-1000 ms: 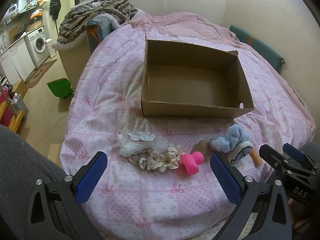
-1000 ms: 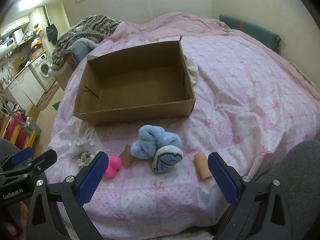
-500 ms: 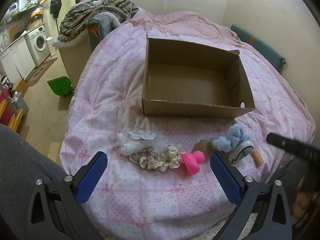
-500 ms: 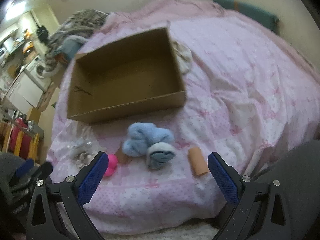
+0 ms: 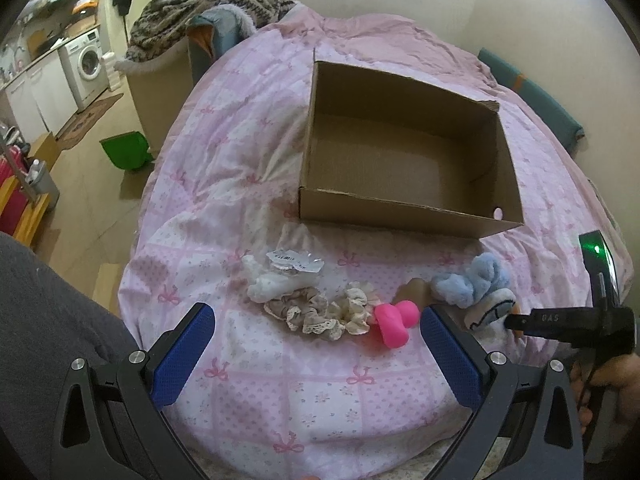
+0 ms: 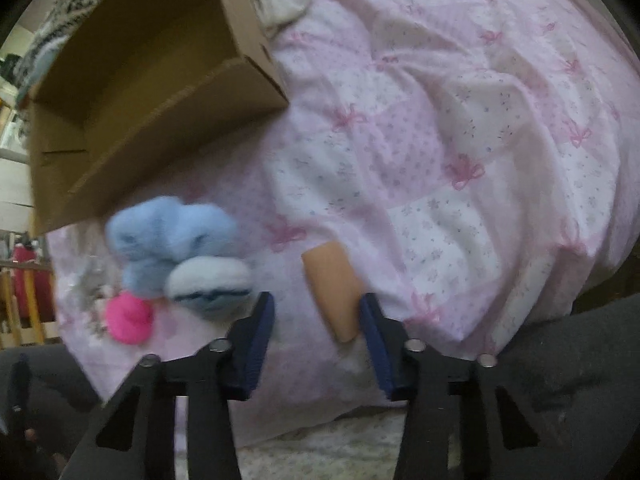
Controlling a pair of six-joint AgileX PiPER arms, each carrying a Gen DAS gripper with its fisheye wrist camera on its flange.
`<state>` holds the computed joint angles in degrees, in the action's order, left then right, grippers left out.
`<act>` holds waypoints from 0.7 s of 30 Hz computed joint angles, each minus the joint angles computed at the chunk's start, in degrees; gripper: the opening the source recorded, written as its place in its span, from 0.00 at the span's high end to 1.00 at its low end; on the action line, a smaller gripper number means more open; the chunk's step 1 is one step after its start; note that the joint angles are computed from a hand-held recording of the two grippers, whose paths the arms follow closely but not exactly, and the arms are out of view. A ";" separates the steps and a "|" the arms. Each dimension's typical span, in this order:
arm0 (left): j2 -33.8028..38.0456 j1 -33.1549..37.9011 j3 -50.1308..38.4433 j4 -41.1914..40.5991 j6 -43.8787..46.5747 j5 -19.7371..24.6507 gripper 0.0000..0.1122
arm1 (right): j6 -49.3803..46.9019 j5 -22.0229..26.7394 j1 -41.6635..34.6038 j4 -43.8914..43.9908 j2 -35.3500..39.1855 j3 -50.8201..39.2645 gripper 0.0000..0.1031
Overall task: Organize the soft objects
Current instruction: 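Grasp the tan sponge cylinder with the right tool while the left tool grasps the clear plastic bag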
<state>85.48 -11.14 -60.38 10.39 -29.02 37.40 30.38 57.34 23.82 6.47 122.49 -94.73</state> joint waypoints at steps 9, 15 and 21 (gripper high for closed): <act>7.86 6.10 -9.20 -7.05 6.20 9.86 0.09 | 2.16 -7.16 0.02 -2.02 -5.99 7.14 0.95; 14.89 10.87 -20.46 -7.92 7.63 17.54 0.09 | -5.42 -13.98 -1.74 5.51 -14.23 11.91 0.95; 24.65 13.92 -32.26 -11.32 11.38 24.30 0.10 | -18.03 -19.04 -2.62 14.93 -14.97 10.88 0.95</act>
